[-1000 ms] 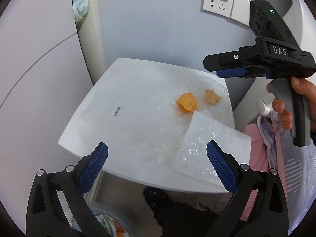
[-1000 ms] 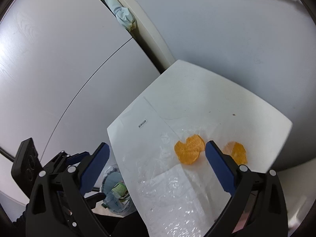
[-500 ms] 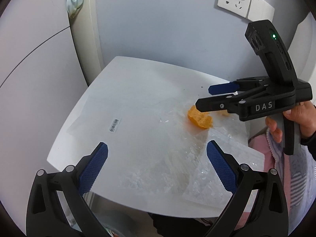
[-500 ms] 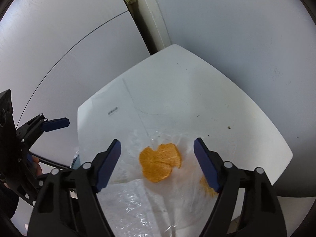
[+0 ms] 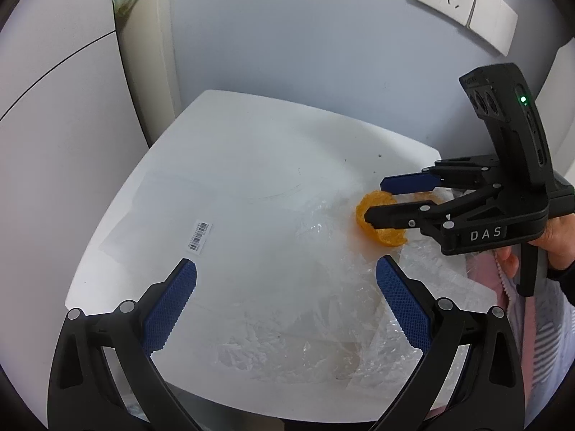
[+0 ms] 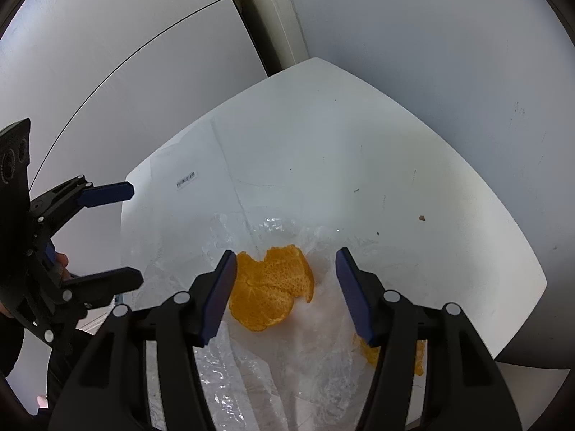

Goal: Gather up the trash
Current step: 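Close the right tool on the orange peel, then lift the orange peel with the right tool and carry it over the bin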

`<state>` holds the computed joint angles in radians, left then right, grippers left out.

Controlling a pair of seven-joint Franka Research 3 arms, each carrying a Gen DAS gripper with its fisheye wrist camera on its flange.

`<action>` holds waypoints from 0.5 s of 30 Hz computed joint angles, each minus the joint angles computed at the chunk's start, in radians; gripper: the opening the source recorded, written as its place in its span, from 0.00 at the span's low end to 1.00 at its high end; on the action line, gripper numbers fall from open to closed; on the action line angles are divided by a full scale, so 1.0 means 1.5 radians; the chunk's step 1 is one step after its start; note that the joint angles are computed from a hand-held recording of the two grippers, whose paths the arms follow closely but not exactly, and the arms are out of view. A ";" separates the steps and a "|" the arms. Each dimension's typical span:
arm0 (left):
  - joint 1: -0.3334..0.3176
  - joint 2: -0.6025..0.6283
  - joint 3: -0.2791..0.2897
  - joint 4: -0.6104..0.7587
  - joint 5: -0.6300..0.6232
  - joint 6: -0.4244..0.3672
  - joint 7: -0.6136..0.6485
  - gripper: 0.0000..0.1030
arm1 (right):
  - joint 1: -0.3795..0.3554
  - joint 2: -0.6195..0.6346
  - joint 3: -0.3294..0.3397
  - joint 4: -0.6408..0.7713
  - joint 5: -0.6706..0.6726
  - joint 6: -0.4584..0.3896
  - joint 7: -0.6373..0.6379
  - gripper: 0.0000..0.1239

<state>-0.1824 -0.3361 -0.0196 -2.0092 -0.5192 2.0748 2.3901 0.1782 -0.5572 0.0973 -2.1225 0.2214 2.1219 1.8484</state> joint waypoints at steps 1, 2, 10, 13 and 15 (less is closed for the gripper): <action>0.000 0.001 0.000 0.000 -0.001 0.000 0.000 0.94 | 0.000 0.000 0.001 -0.001 -0.002 0.000 0.000 0.32; 0.001 0.009 -0.001 0.005 0.000 0.001 -0.003 0.94 | -0.001 0.001 0.001 -0.001 -0.004 0.000 -0.001 0.31; 0.004 0.021 -0.008 0.009 0.001 0.010 -0.003 0.94 | -0.005 -0.003 0.005 -0.008 -0.019 0.001 0.001 0.12; 0.001 0.021 -0.010 0.008 -0.003 0.010 0.000 0.94 | -0.007 -0.008 0.005 -0.013 -0.021 0.001 0.005 0.08; -0.002 0.018 -0.012 0.005 -0.007 0.010 0.004 0.94 | -0.009 -0.014 0.007 -0.017 -0.026 0.001 0.009 0.07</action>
<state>-0.1859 -0.3094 -0.0370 -2.0021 -0.5293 2.0904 2.3961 0.1640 -0.5776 0.1071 -2.1484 0.1823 2.1236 1.8619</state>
